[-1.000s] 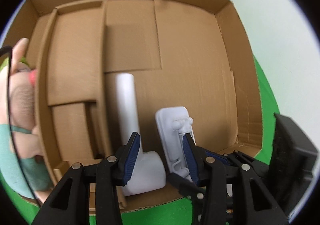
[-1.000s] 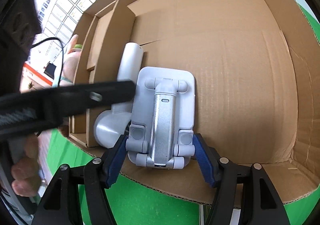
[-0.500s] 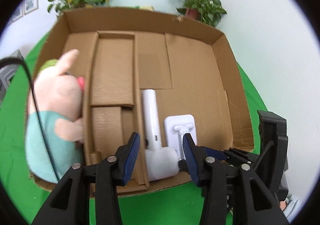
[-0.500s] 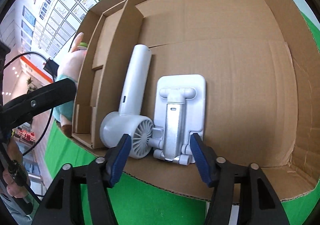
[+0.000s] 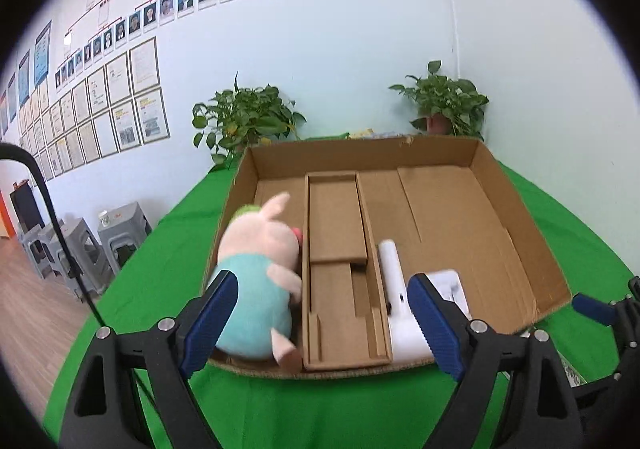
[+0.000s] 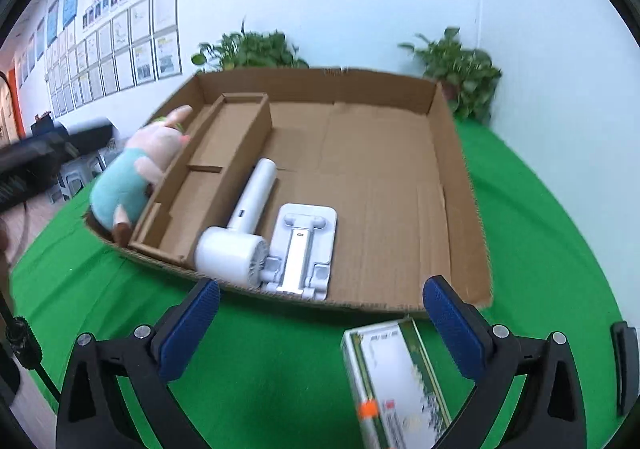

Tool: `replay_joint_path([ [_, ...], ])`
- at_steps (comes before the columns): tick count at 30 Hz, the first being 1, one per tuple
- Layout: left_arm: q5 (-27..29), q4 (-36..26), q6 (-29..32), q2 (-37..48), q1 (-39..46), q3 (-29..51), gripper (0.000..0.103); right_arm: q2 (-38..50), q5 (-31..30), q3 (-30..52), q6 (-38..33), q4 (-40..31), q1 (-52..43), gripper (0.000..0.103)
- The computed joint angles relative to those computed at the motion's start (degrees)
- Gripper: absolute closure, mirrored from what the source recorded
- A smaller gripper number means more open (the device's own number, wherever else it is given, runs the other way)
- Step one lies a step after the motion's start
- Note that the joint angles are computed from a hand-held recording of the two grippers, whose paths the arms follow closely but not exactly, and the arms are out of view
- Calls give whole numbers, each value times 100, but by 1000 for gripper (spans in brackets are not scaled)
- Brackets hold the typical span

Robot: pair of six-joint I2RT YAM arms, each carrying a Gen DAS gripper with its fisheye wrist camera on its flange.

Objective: Organize objects
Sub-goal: 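Lower the phone stand into the box and open the right gripper, then move the right tool toward the white-green medicine box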

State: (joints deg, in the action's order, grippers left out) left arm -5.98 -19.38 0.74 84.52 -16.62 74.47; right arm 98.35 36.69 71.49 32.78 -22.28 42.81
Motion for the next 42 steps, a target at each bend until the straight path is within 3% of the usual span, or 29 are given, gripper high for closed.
replay_joint_path([
  [10,-205,58,-399,-311,-139,-728,16,-638,604,-584,513,-122,594,3],
  [12,-225,39,-397,-349,-149,-801,18,-763,602,-743,515,22,629,12],
  [13,-241,40,-407,-360,-161,-832,19,-832,564,-814,508,97,643,25],
  [14,-232,64,-416,-379,-157,-877,24,-822,539,-812,524,107,651,41],
  [16,-193,37,-417,-375,-154,-912,61,-806,587,-787,561,11,688,54],
  [17,-136,-129,-381,-294,-146,-811,88,-779,643,-782,562,-8,710,54],
  [18,-115,-257,-376,-228,-140,-732,95,-802,679,-818,548,20,741,54],
  [19,-104,-290,-401,-212,-131,-726,95,-823,700,-841,535,42,762,54],
  [21,-94,-249,-449,-247,-132,-781,94,-845,804,-844,516,24,813,40],
  [22,-152,-236,-489,-274,-159,-803,91,-843,828,-823,530,-27,834,18],
  [23,-227,-278,-517,-271,-189,-776,70,-868,821,-853,507,17,826,4],
  [24,-246,-292,-549,-283,-198,-767,37,-929,865,-928,503,103,849,2],
  [25,-222,-223,-591,-337,-187,-820,25,-971,898,-974,495,144,867,2],
  [26,-223,-43,-678,-455,-178,-961,21,-994,868,-992,440,163,859,2],
  [34,-373,-220,-617,-442,-251,-840,21,-1133,763,-1202,407,297,888,1],
  [38,-322,-217,-578,-475,-249,-875,21,-1495,412,-1654,586,424,696,1],
  [42,-159,-311,-523,-431,-181,-899,21,-1718,352,-2045,1034,-150,436,1],
])
